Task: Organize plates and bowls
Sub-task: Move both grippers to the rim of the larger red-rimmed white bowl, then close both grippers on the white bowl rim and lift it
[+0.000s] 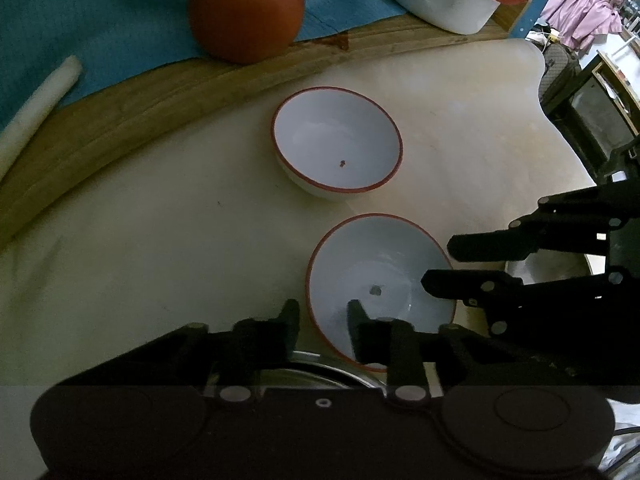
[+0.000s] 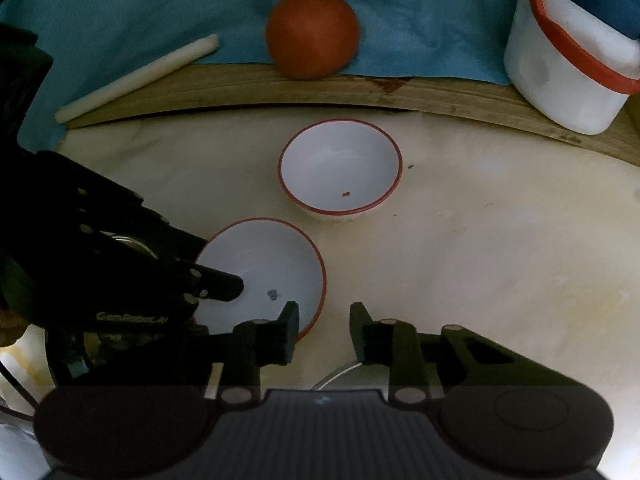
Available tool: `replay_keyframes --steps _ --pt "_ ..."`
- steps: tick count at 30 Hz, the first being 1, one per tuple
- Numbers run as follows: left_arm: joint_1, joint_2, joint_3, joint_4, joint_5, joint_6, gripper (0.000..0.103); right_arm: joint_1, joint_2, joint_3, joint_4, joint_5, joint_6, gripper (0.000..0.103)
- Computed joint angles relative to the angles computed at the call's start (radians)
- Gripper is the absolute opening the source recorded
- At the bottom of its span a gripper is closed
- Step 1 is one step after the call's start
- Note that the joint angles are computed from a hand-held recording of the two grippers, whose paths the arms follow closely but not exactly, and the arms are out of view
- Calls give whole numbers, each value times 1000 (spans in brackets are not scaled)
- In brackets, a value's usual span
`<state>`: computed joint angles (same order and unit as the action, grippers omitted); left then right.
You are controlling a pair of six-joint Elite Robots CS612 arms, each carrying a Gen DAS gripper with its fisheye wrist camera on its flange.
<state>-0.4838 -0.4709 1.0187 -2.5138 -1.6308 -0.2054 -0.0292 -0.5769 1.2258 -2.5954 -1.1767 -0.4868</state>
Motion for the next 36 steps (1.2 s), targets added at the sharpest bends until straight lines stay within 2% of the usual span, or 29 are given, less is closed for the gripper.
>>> replay_keyframes --steps 7,11,26,36 --pt "1 -1 6 -9 -1 -26 13 -2 1 -3 9 15 4 21" --pt "1 -4 15 -23 -1 -49 11 -4 3 -5 17 32 9 14" --pt "3 -15 47 -84 0 -173 8 -23 19 -20 42 108 131 9" --pt "-7 -41 77 -167 28 -217 6 -45 11 1 -35 165 198 7"
